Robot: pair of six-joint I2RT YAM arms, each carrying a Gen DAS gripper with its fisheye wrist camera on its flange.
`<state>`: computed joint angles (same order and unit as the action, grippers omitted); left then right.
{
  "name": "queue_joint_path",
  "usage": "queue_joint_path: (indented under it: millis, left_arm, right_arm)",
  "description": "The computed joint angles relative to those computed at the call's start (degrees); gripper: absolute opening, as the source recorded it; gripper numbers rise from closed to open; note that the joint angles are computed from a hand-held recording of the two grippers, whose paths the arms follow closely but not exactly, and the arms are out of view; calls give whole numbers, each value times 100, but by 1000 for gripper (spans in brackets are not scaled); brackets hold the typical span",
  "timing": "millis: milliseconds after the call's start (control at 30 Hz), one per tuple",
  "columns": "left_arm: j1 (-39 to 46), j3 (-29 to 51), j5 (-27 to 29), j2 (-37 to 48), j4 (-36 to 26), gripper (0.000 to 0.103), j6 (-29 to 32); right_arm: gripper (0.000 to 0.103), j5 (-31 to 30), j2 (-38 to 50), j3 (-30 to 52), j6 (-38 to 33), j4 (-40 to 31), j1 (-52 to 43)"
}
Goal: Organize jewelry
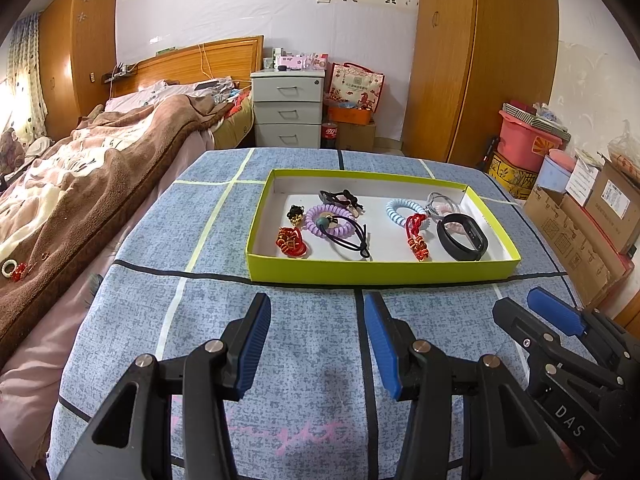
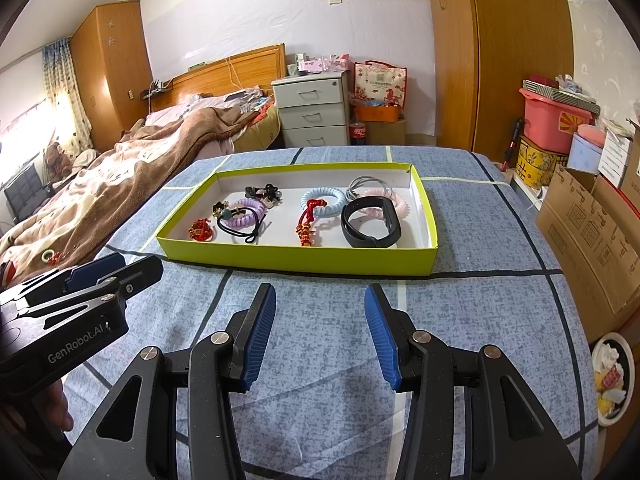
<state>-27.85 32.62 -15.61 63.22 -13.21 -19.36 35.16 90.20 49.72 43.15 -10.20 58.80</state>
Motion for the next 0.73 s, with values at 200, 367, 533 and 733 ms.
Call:
queue_joint_path:
  millis: [200, 367, 533, 733]
  left_arm:
    - [-4, -3, -15, 20, 10, 51, -37]
    - [-40, 31, 20, 82, -17, 51, -90]
    - [-64, 24, -19, 53, -40, 51, -123]
    - [-72, 31, -32, 48, -44, 51, -113]
  right_arm:
    - [47, 0, -1, 1, 9, -8, 2]
    - [47, 6, 1, -2, 24, -9, 12]
    - [47, 1, -8, -4, 14, -12, 4]
    - [47, 16, -5, -9, 32, -6, 15]
